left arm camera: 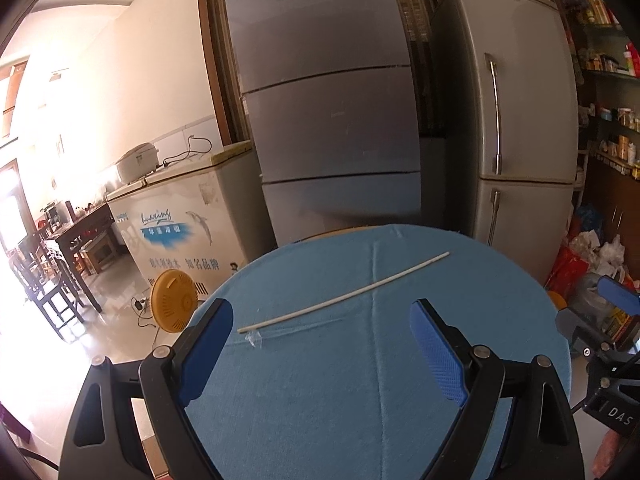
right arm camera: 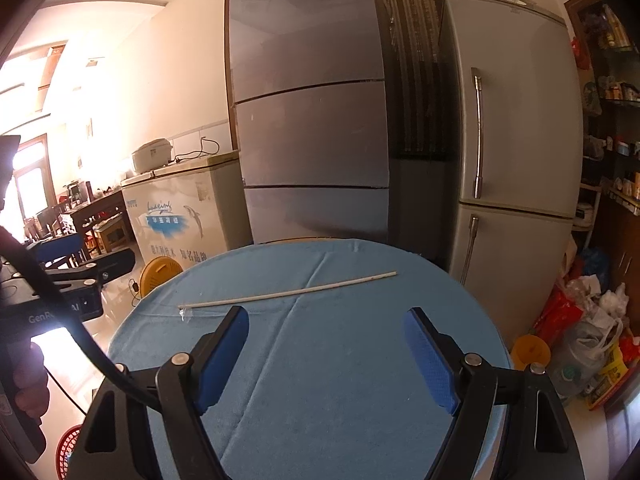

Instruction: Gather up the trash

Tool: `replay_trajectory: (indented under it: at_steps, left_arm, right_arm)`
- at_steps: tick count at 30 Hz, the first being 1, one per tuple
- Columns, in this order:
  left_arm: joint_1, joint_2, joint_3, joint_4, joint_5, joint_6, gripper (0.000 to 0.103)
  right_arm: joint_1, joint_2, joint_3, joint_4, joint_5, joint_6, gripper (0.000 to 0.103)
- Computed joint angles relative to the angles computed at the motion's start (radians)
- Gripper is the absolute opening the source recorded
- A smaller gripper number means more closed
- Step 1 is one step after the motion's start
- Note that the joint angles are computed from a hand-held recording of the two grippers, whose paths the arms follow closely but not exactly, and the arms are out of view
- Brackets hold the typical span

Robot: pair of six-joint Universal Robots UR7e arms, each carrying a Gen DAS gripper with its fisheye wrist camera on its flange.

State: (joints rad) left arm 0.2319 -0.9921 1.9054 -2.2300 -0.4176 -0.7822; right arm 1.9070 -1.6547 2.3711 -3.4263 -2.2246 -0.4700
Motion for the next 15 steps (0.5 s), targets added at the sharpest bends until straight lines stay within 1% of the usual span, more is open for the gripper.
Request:
replay_trajectory:
  at_steps: [5, 9, 11, 15]
  left_arm:
    - [-0.005, -0.001, -0.004, -0.015, 0.012, 0.015, 0.090]
    - [-0.007, -0.003, -0.004, -0.021, 0.020, 0.022, 0.090]
    - [-0.008, -0.004, -0.002, -0.033, 0.023, 0.031, 0.090]
    - [-0.011, -0.011, 0.003, -0.046, 0.034, 0.039, 0.091]
  right_arm:
    - [0.010, 0.004, -0.013, -0.010, -0.003, -0.006, 0.083]
    - [0.009, -0.007, -0.017, -0.009, 0.031, 0.006, 0.083]
    - [0.013, -0.003, -0.022, -0.020, 0.036, 0.005, 0.088]
    - [0.029, 0.017, -0.032, -0.045, 0.024, -0.011, 0.088]
